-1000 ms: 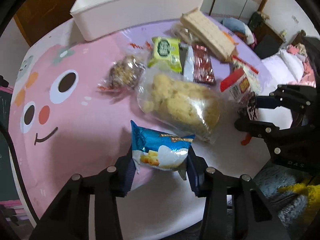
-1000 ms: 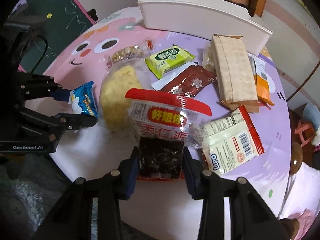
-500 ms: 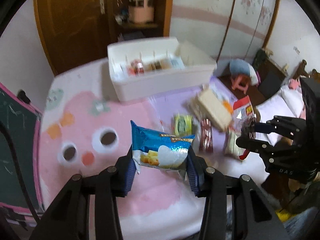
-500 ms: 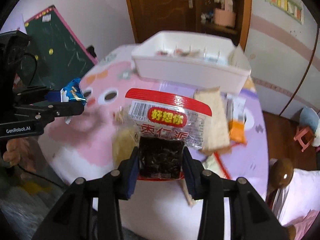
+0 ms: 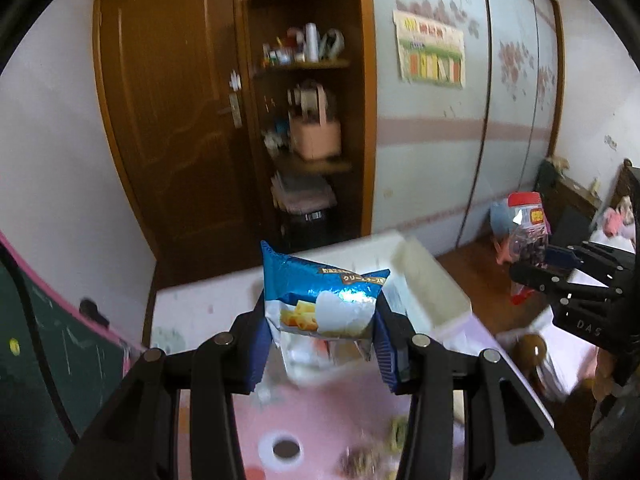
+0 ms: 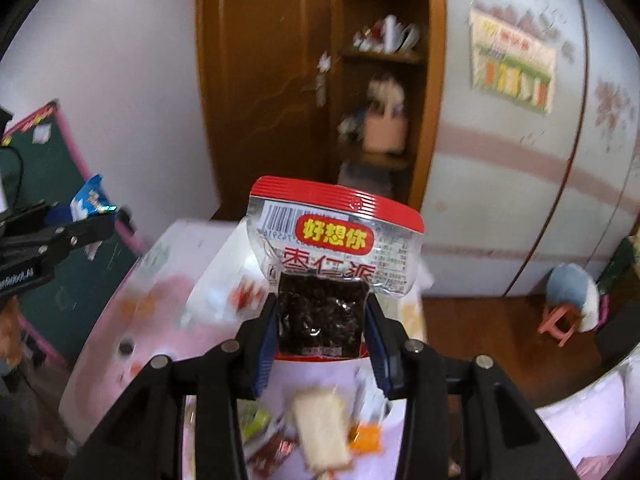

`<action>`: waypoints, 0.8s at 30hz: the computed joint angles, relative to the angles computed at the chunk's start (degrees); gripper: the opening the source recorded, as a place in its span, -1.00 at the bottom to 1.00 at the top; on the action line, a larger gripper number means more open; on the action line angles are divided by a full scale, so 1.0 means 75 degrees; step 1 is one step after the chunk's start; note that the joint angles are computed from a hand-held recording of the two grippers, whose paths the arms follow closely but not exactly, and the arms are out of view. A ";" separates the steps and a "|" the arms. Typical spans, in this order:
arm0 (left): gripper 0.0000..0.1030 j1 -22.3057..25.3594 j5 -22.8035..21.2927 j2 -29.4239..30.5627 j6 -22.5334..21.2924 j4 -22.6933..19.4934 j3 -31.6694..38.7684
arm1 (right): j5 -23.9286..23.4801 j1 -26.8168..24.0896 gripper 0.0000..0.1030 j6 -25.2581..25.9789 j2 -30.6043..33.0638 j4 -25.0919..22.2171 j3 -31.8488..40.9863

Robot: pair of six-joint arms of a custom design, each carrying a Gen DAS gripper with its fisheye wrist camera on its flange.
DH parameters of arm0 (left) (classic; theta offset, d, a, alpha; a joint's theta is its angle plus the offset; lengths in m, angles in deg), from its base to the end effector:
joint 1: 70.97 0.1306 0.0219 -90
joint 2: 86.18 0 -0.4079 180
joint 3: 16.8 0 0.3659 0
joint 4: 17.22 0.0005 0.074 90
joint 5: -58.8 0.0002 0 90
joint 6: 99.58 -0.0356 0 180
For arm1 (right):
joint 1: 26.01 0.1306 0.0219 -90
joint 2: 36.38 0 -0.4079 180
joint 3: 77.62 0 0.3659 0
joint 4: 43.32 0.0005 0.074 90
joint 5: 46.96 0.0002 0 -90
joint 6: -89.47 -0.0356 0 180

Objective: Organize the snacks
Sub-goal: 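Carry the wafer packet and date cup into the white bin and release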

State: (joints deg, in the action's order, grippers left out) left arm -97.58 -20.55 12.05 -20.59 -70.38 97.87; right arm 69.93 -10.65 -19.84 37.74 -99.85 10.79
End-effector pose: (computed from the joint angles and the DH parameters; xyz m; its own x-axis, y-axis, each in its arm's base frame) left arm 0.4604 -0.2386 0.5725 -0.4154 0.4180 -0.8079 0.6642 0.7462 0.0446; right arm 0.3352 0.0749 0.5420 -0.5831 0.1457 -0.7992 0.2961 0.9542 -0.0421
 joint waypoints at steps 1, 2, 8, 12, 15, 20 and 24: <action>-0.16 -0.0034 -0.0073 0.0198 0.0083 0.0033 0.0326 | 0.0111 -0.0160 -0.22 0.0110 0.0168 0.0056 0.0302; -0.16 -0.0069 -0.0148 0.0413 0.0156 0.0038 0.0673 | 0.0200 -0.0244 -0.22 0.0183 0.0275 0.0113 0.0486; -0.16 -0.0157 -0.0176 0.2204 0.0725 -0.0774 0.3289 | 0.0164 -0.1037 -0.21 0.0472 0.1028 0.0566 0.1435; -0.16 -0.0237 -0.0204 0.3146 0.0864 -0.1168 0.4300 | -0.0308 -0.1475 -0.21 0.0337 0.1596 0.0534 0.1752; -0.16 -0.0306 -0.0326 0.3780 0.0889 -0.1390 0.4761 | -0.0553 -0.1597 -0.21 0.0237 0.1964 0.0465 0.1728; -0.16 -0.0373 -0.0558 0.4371 0.0878 -0.1503 0.4973 | -0.0975 -0.1765 -0.20 0.0001 0.2566 0.0201 0.1577; 0.04 -0.0368 -0.0622 0.5041 0.0888 -0.2133 0.5781 | -0.1579 -0.1910 -0.15 -0.0117 0.2923 -0.0068 0.1529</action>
State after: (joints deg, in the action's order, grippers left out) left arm -100.34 -25.22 49.85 -13.93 -86.37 141.23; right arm 58.09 -24.98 -20.71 59.67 -100.36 22.26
